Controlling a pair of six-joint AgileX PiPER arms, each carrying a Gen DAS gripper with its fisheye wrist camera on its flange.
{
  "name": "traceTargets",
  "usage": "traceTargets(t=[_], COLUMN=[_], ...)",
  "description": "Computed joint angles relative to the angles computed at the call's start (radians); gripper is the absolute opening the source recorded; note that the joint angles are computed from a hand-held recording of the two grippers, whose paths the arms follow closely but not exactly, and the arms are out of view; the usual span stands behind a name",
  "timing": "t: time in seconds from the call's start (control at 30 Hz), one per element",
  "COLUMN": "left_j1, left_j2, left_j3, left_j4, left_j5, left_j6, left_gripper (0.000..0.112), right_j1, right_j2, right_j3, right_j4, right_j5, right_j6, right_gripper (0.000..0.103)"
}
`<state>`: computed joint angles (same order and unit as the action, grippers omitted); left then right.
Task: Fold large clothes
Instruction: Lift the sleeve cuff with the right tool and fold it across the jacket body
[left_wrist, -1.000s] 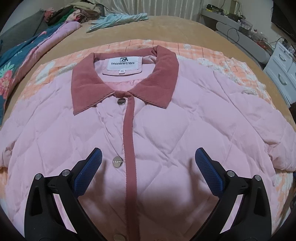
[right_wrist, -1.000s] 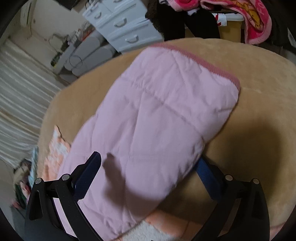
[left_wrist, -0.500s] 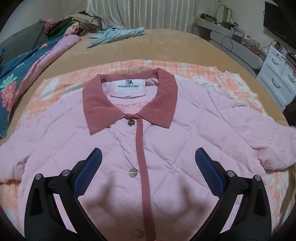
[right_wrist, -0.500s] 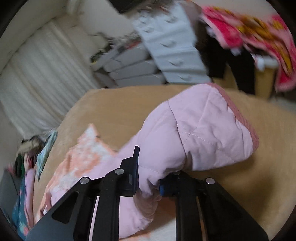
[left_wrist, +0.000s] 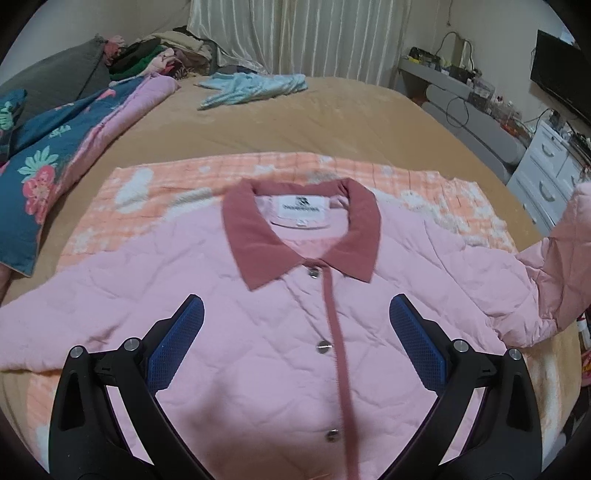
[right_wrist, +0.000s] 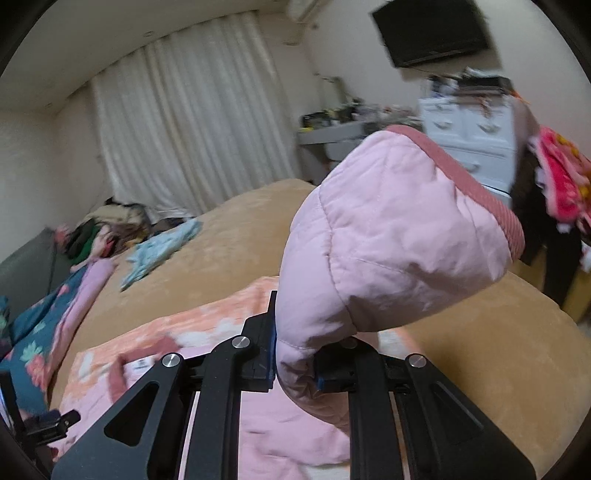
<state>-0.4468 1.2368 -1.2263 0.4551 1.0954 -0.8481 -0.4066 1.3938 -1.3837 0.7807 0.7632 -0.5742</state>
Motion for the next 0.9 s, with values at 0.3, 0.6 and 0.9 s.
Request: traceTargets(t=[0.3, 0.6, 0.9], left_j1=[0.239, 0.538, 0.748], left_j2=[-0.109, -0.205, -0.275], left_j3=[-0.013, 0.049, 0.102], left_j4=[-0.195, -0.491, -0.614], left_j5=[-0.014, -0.071, -0.099], left_j6=[0.221, 0.497, 0.653], left_gripper=[0.094, 0.094, 0.094], right_j1=[0.312, 0.6, 0.846], right_j2=[-0.058, -0.08, -0.049], right_j3=[-0.049, -0.008, 0.06], right_j4=[-0.262, -0.482, -0.661], right_j5=[-0.056, -0.139, -0.218], right_j6=[0.254, 0.432, 0.556], right_gripper=[0.014, 0.014, 0.014])
